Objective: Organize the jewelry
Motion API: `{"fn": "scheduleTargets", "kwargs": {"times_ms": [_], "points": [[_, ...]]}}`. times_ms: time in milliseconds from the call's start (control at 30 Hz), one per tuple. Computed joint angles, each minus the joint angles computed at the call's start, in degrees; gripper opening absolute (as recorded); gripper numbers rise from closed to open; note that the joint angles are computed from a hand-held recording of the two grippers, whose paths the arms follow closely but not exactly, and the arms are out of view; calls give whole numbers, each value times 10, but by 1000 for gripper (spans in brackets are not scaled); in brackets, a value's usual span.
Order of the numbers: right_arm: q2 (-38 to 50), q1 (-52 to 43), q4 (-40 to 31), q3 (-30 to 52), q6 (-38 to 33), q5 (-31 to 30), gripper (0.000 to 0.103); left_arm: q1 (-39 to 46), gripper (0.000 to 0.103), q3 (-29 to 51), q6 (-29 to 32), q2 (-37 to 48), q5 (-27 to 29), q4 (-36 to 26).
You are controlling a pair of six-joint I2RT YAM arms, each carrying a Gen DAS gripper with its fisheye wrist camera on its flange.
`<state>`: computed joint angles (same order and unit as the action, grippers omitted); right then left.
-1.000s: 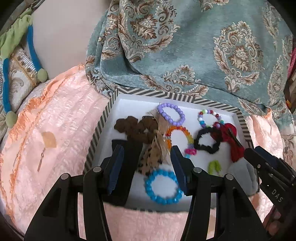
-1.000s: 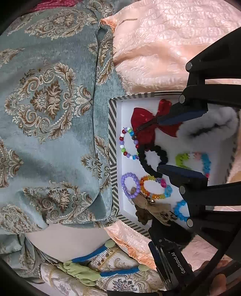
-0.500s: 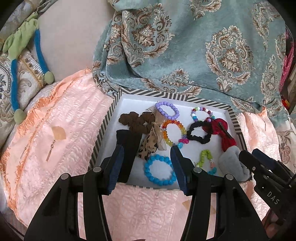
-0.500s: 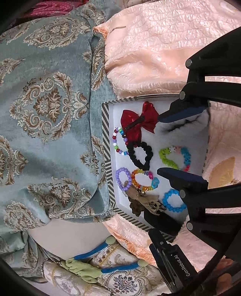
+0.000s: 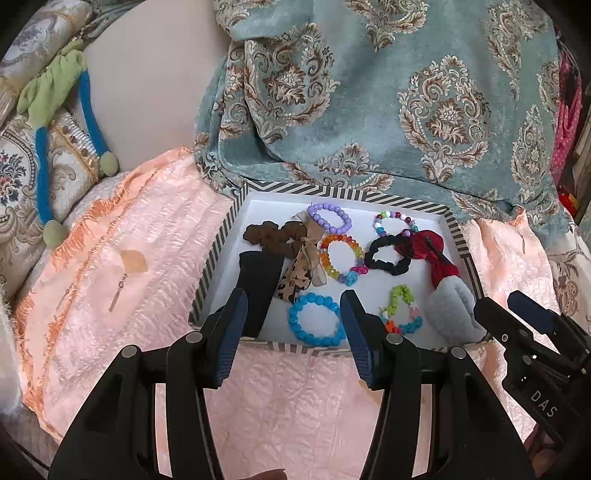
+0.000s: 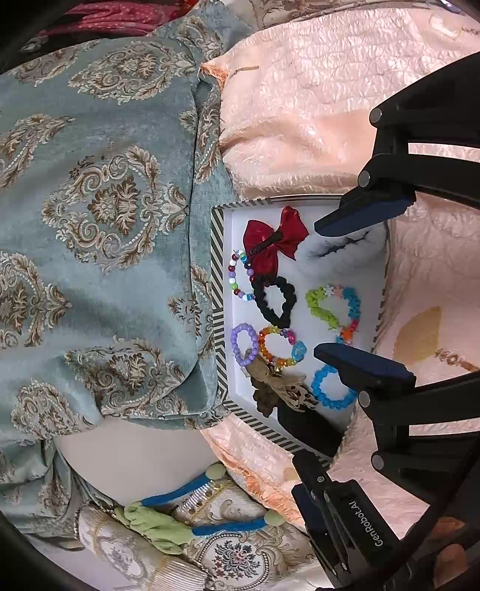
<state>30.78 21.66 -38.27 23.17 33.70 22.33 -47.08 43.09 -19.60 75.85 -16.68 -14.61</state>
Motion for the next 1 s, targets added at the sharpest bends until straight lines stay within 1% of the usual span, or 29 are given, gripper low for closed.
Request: {"fn": "scheduleTargets", "kwargs": {"times_ms": [167,300,600,667,1000], "points": [[-20,58,-42,11,41,40,58,-14,52,-14,-13,-30,-11,-17],[-22,118,-78,23,85,85,59,-19,52,-24,-22,-54,-15,-29],[-15,215,-137,43,164,147,61,-45,52,-32,-32,-89,-40,-49],[-13,231,-148,47,180,158,61,-50,52,-32,-33,-91,-45,-52],[-7,257,-172,62,202,179,61,-56,52,-31,-41,-103,-57,-63]]}}
